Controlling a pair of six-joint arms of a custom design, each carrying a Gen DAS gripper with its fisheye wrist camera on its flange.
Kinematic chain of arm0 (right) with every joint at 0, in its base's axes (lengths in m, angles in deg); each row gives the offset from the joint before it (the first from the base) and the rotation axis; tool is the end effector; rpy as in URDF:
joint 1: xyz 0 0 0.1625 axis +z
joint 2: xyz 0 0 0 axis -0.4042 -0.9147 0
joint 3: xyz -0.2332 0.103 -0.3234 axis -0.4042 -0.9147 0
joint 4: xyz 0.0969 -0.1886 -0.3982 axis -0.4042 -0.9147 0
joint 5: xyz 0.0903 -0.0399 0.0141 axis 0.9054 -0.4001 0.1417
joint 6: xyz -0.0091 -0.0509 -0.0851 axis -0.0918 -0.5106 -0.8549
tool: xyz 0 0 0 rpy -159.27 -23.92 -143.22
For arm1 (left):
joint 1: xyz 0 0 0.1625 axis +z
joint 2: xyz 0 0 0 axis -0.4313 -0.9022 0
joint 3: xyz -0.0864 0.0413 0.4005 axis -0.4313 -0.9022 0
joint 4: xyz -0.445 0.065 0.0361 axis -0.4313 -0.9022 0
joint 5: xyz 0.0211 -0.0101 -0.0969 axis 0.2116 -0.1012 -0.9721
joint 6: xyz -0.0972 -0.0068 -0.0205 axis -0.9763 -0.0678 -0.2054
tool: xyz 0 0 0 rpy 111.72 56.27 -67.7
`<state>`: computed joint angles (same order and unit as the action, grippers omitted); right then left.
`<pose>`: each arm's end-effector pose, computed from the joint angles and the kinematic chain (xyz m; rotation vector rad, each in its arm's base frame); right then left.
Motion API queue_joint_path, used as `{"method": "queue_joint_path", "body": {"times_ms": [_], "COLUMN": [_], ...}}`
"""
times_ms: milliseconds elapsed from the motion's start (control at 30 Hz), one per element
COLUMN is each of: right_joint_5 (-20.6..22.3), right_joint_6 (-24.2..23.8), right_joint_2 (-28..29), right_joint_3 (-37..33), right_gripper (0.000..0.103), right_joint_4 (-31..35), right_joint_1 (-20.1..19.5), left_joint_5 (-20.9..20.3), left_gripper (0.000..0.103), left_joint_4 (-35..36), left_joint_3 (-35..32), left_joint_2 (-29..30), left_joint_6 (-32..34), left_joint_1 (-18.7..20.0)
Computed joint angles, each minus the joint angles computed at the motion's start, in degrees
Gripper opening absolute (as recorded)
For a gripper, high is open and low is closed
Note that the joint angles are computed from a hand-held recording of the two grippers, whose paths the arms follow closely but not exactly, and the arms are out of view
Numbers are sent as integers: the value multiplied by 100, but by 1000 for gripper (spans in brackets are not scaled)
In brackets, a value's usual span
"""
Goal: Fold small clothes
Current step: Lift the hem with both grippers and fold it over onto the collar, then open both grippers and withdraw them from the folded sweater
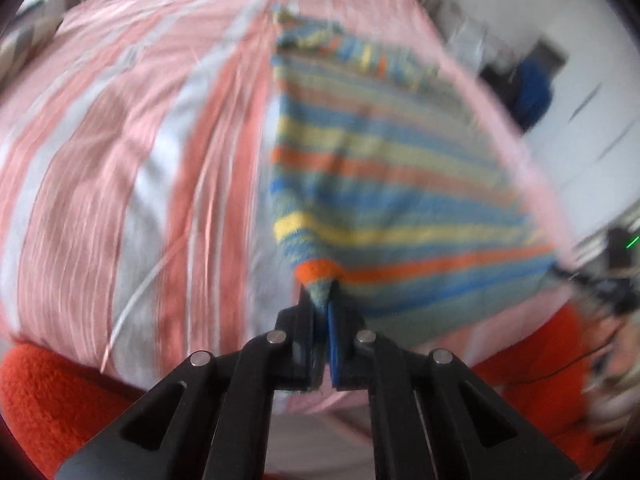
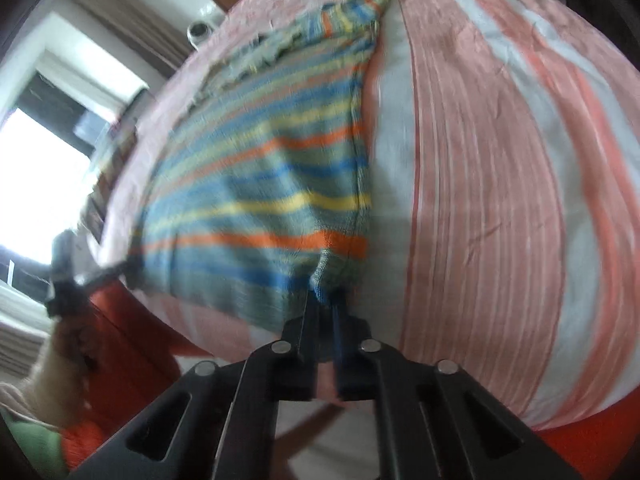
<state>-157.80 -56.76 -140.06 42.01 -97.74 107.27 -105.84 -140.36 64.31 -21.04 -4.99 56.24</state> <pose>0.0566 -0.5516 0.3822 0.6892 -2.8800 0.1130 -0.2177 -0.3665 0.2217 -0.1741 2.5533 -0.9027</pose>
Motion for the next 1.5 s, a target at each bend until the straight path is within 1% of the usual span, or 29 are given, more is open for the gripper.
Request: {"method": "queue_joint_path", "body": {"times_ms": [33, 100, 167, 233, 267, 300, 367, 433, 500, 533, 567, 600, 633, 667, 700, 733, 767, 833, 867, 933, 967, 1000, 1100, 1167, 1233, 1300, 1367, 1433, 1500], "right_joint_5": [319, 662, 968, 1054, 1045, 1030, 998, 863, 774, 789, 923, 953, 784, 534, 470, 527, 640, 576, 459, 421, 421, 414, 387, 340, 264, 194, 125, 114, 77], "right_joint_6": [116, 207, 277, 313, 293, 314, 423, 511, 631, 752, 894, 975, 1116, 1369, 1581, 1741, 1742, 1356, 989, 533, 318, 175, -578, -1013, -1258, -1344, -1338, -1338, -1349], "right_joint_2": [57, 235, 645, 1131, 1406, 1621, 2315, 3068, 3725, 4206, 4624, 4909, 5226, 5425, 5441, 5377, 5160, 4859, 4707, 4448, 4199, 4039, 3323, 2915, 2628, 2423, 2211, 2096, 2010], "right_joint_3": [-157, -402, -769, -1133, -1310, -1461, -2095, -2891, -3697, -4294, -4848, -5258, -5680, -5904, -5888, -5774, -5421, -4942, -4712, -4346, -3978, -3730, -2563, -1903, -1430, -1125, -815, -628, -462], "right_gripper": [5, 5, 5, 5, 5, 5, 5, 5, 5, 5, 6, 12, 18, 29, 29, 29, 29, 29, 29, 29, 35, 44, 60, 61, 61, 61, 61, 61, 62], "right_joint_4": [74, 29, -206, -636, -915, -1106, -1445, -1643, -1605, -1503, -1327, -1211, -1209, -1341, -1490, -1619, -1832, -2042, -2043, -1944, -1969, -2053, -2724, -3026, -3172, -3141, -3060, -3059, -3036], "right_joint_1": [6, 86, 220, 381, 471, 539, 667, 795, 869, 894, 874, 841, 834, 829, 807, 773, 734, 752, 793, 827, 845, 841, 798, 803, 792, 769, 739, 725, 725], "left_joint_5": [85, 324, 452, 586, 616, 513, 507, 502, 442, 457, 588, 624, 799, 890, 886, 855, 759, 933, 1002, 1072, 1110, 1114, 1233, 1445, 1716, 1984, 2115, 2187, 2187], "left_gripper": [4, 4, 4, 4, 4, 4, 4, 4, 4, 10, 25, 43, 73, 76, 77, 80, 85, 87, 87, 88, 88, 88, 91, 93, 95, 96, 97, 99, 99], "left_joint_4": [-227, -1085, -1997, -2646, -2959, -3241, -3462, -3414, -3450, -3383, -3167, -3061, -2732, -2642, -2793, -3180, -3397, -3266, -3142, -2797, -2669, -2531, -2038, -1700, -1444, -1023, -1048, -1381, -1287], "left_joint_3": [-4, -114, -459, -866, -1161, -1575, -2101, -2790, -3562, -3772, -4129, -4399, -4429, -4455, -4274, -4074, -3848, -3518, -3406, -3105, -2955, -2717, -2191, -1853, -1570, -1352, -1201, -1056, -1089], "left_joint_2": [-103, -110, 210, 713, 1013, 1376, 1874, 2385, 2933, 3079, 3314, 3490, 3480, 3475, 3353, 3289, 3144, 2920, 2838, 2577, 2444, 2242, 1820, 1635, 1556, 1519, 1566, 1710, 1872], "left_joint_6": [167, 873, 1764, 2542, 2995, 3439, 3778, 4052, 4465, 4482, 4339, 4223, 3866, 3586, 3526, 3703, 3849, 3790, 3733, 3518, 3356, 3134, 2478, 2130, 1812, 1225, 906, 928, 867], "left_joint_1": [23, 222, 608, 929, 1168, 1504, 1869, 2277, 2670, 2765, 2892, 3058, 3045, 3084, 3043, 3021, 2999, 2894, 2847, 2734, 2667, 2576, 2225, 1936, 1668, 1424, 1298, 1247, 1312]}}
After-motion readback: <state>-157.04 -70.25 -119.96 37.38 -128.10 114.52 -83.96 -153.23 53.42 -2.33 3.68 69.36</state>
